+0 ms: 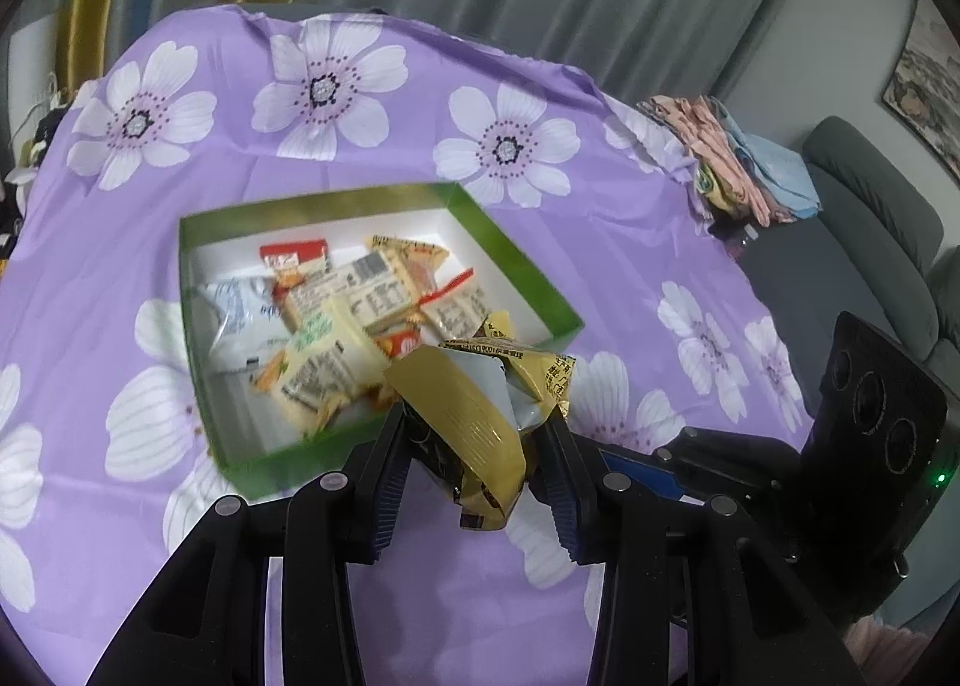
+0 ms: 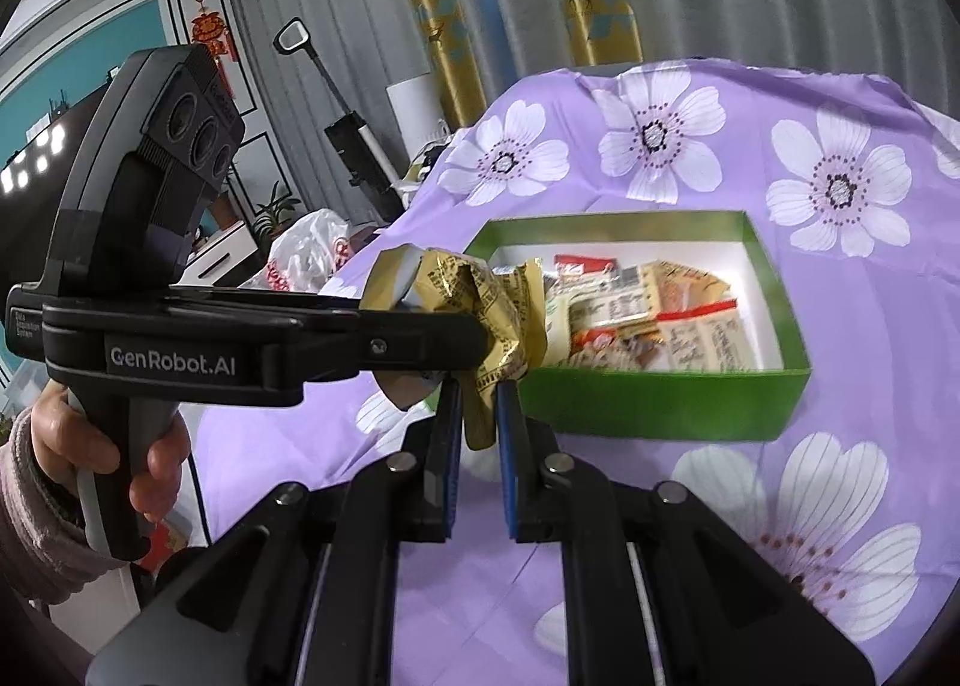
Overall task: Organize snacks
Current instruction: 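Carry the gold wrapper over the green box with the right tool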
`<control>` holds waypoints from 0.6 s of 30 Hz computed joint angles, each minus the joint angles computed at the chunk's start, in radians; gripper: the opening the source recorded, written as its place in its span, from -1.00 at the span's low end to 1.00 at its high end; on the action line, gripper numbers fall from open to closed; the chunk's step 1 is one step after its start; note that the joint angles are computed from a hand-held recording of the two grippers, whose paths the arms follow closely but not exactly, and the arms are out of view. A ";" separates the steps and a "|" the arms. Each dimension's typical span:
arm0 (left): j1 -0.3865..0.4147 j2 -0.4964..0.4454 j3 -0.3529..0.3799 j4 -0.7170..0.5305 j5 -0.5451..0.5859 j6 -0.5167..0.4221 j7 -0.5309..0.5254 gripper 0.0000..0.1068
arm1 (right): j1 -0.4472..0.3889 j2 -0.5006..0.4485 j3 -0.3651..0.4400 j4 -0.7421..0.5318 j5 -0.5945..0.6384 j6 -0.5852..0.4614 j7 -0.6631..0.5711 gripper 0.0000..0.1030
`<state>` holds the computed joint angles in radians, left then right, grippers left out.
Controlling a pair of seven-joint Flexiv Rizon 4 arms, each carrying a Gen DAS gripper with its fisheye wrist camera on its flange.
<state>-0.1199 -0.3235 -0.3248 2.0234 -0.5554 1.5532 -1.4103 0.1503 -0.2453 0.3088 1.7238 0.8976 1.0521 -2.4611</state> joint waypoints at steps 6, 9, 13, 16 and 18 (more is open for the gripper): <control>0.028 -0.050 -0.018 -0.068 -0.004 -0.011 0.022 -0.22 | 0.003 -0.057 -0.002 -0.063 -0.031 0.021 0.019 -0.77; 0.030 -0.076 -0.008 -0.108 0.004 -0.034 0.024 -0.22 | 0.003 -0.092 0.002 -0.097 -0.065 0.032 0.041 -0.76; 0.013 -0.113 0.030 -0.172 0.029 -0.071 0.014 -0.22 | -0.013 -0.140 0.018 -0.149 -0.097 0.026 0.068 -0.76; 0.027 -0.145 0.023 -0.211 0.022 -0.092 0.023 -0.22 | -0.018 -0.176 0.026 -0.182 -0.129 0.026 0.096 -0.76; 0.024 -0.166 0.033 -0.239 0.026 -0.111 0.020 -0.22 | -0.016 -0.203 0.027 -0.204 -0.163 0.023 0.120 -0.76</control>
